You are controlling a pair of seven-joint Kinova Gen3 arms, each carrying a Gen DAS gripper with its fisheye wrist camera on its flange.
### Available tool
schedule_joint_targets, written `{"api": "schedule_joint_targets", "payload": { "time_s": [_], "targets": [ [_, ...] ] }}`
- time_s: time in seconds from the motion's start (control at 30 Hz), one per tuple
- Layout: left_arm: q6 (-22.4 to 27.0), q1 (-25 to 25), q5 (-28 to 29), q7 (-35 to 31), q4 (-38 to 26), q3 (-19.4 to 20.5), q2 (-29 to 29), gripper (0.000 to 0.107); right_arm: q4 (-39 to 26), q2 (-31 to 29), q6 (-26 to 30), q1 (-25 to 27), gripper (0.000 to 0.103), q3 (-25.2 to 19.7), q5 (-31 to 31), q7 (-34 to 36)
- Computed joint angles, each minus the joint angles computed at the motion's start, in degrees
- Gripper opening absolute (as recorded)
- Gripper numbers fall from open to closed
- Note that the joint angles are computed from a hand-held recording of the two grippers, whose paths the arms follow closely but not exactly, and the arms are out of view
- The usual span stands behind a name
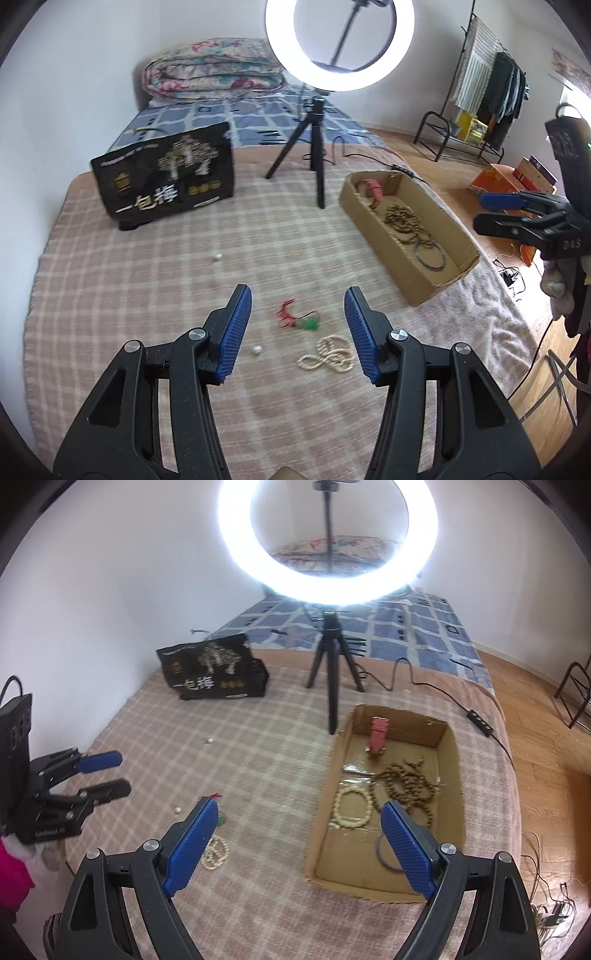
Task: Organize jewelry
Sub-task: 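Withdraw both tools from the box toward the pearl necklace on the blanket, then lower the left tool onto a loose white pearl while the right tool reaches the pearl necklace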
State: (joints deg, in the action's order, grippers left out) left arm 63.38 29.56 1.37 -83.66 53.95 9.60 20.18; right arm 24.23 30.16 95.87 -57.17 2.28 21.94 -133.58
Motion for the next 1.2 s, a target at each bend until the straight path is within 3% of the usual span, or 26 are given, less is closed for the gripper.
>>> {"api": "schedule_joint_targets", "payload": {
  "time_s": [0.2,0.43,0.6,0.67,0.77,1.2],
  "targets": [
    [-2.1,-4.1,2.9,-0.6,6.1,-0.2,-2.8,0.054,-1.9,2.1,-1.2,-1.8,0.089,-0.6,-1.6,0.0],
    [-3.8,-6.8,5.9,-2.7,10.5,0.7,-3.6,0.054,3.4,2.0,-6.5,-2.5,0.078,-2.1,-3.9,-1.4],
    [-3.9,-7.2,7.3,-4.3,11.5,1.2,-2.8,0.053,5.2,3.4,-8.0,-1.5,0.071,-3.8,-6.6,-0.5],
    [-3.6,-7.3,7.8,-5.3,11.8,1.5,-2.2,0.045,6.1,3.8,-8.9,-1.2,0.071,-4.2,-7.7,-0.1],
    [-3.3,-7.0,8.1,-6.2,11.7,1.5,-1.2,0.044,7.4,4.6,-10.3,-0.4,0.071,-5.1,-9.4,1.3],
    [-2.8,-5.3,7.1,-6.9,10.8,1.1,3.8,0.036,1.6,12.4,-7.5,0.1,0.071,-4.1,-12.9,8.2]
  ]
}}
